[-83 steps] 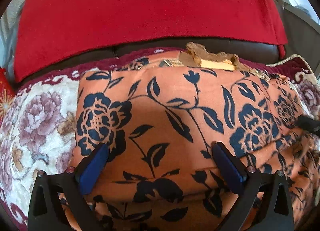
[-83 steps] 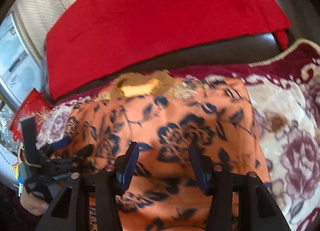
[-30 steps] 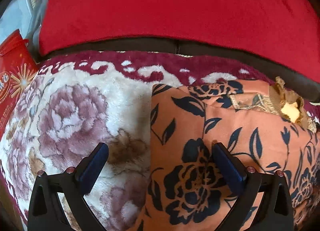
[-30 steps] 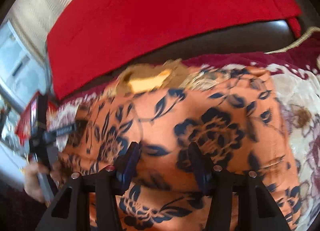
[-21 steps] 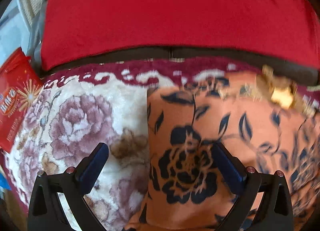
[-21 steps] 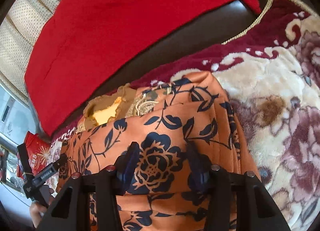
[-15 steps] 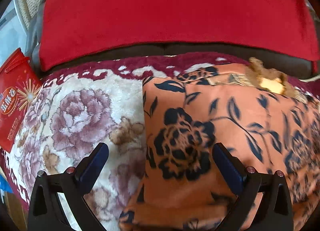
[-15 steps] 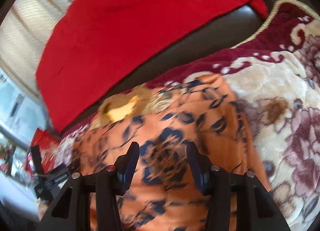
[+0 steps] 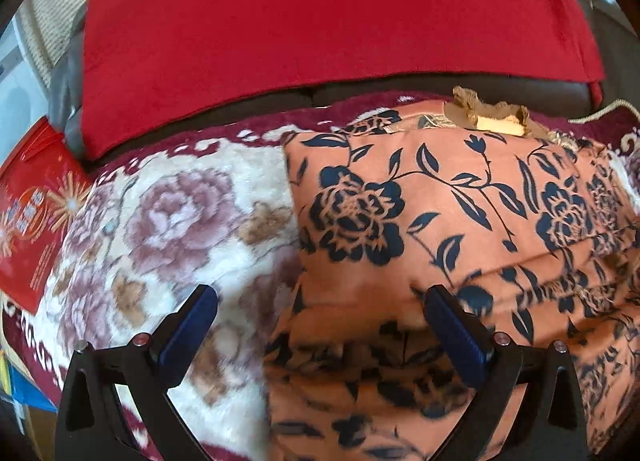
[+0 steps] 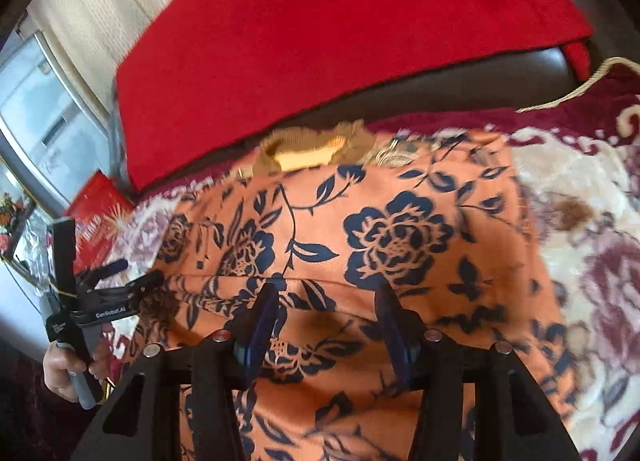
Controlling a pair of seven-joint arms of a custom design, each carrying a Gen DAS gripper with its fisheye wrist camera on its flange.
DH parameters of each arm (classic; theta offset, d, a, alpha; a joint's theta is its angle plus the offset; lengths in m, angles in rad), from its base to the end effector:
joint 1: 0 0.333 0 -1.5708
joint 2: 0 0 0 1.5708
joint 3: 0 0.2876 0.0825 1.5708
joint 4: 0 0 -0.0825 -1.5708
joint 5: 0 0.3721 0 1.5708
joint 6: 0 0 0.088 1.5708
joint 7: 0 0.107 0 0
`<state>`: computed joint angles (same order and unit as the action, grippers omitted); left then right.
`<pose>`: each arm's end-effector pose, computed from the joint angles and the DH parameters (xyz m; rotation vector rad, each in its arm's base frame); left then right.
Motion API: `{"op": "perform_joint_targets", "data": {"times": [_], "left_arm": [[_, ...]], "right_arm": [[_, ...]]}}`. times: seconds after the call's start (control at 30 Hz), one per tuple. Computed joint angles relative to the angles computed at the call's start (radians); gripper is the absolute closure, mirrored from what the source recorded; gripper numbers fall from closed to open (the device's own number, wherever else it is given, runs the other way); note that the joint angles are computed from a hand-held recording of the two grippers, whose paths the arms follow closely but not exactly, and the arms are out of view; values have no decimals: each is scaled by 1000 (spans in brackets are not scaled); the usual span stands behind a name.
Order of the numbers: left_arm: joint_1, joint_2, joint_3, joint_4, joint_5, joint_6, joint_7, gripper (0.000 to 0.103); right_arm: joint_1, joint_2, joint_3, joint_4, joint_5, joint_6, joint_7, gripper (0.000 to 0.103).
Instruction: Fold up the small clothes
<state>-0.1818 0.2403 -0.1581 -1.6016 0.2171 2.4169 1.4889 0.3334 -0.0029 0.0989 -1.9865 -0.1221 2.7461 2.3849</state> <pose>0.6267 -0.2094 0.5324 -1.5043 2.1789 -0.5482 0.5364 0.2529 0.5303 -1.4310 1.9161 -0.2638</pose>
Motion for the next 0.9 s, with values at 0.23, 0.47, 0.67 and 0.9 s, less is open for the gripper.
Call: {"op": "perform_joint_targets", "data": {"times": [0.23,0.47,0.67,0.9], "left_arm": [[64,-279,14,-397,-42,222,3,0],[79,-552,69,-709,-252,224,134,0],[85,-704,105,-864,-334,112,232,0],[55,-694,176,-875,-557,-12,329,0]], "right_arm": [[-31,-240,58,-273,-80,60,172,48],[-54,-443,133,-446,-85,11,277,38],[0,-561,152,-529,-28,-48,296,34],[71,-639,157,-581,64,-140,327,31]]}}
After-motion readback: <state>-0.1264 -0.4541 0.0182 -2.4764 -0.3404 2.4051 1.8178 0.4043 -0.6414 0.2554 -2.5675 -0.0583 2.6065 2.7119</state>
